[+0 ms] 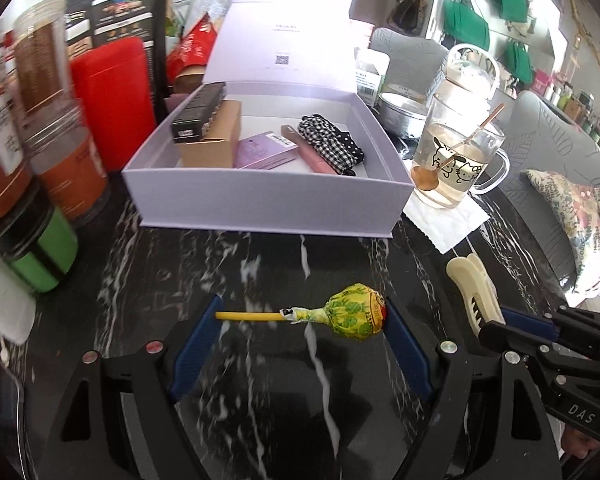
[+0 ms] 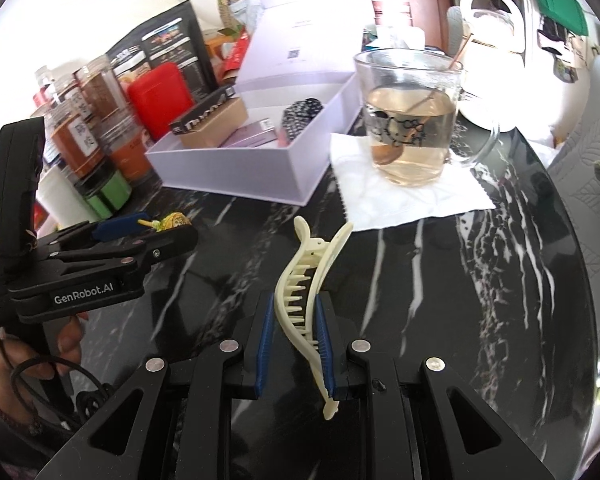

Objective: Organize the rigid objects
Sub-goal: 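Grasp the green lollipop by its stick with the left gripper while right gripper holds the clip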

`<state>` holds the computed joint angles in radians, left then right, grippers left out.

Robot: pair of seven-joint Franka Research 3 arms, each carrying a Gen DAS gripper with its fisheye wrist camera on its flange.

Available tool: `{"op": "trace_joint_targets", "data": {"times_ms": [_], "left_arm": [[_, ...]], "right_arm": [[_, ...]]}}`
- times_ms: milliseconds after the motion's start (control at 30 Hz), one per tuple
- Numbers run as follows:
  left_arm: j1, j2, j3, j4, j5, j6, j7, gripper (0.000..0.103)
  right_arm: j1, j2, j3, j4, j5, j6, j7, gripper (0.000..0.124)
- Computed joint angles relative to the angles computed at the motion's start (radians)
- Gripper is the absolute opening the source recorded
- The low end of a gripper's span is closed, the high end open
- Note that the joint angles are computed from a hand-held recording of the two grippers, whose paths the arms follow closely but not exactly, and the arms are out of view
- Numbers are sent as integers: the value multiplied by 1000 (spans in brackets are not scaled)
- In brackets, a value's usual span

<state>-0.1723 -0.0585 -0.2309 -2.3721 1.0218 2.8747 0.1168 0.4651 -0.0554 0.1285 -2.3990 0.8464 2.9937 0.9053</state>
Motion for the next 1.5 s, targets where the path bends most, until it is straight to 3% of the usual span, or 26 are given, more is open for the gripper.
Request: {"op": "trace_joint_targets", "data": {"times_ms": [433, 800, 1133, 1500], "left_arm": [[41, -213, -70, -174, 9, -5, -121, 81], [70, -359, -127, -271, -73, -13, -127, 81], [89, -374, -146, -275, -129, -6, -86, 81], [123, -333, -143, -214, -132, -6, -33, 81]], "right_arm": [[88, -91, -1, -87, 93, 31, -78, 20], [172, -158, -20, -146, 115, 75, -89, 20], [217, -167, -60, -141, 139, 72, -136, 20], [184, -133, -53, -67, 174, 39, -220, 20]]}}
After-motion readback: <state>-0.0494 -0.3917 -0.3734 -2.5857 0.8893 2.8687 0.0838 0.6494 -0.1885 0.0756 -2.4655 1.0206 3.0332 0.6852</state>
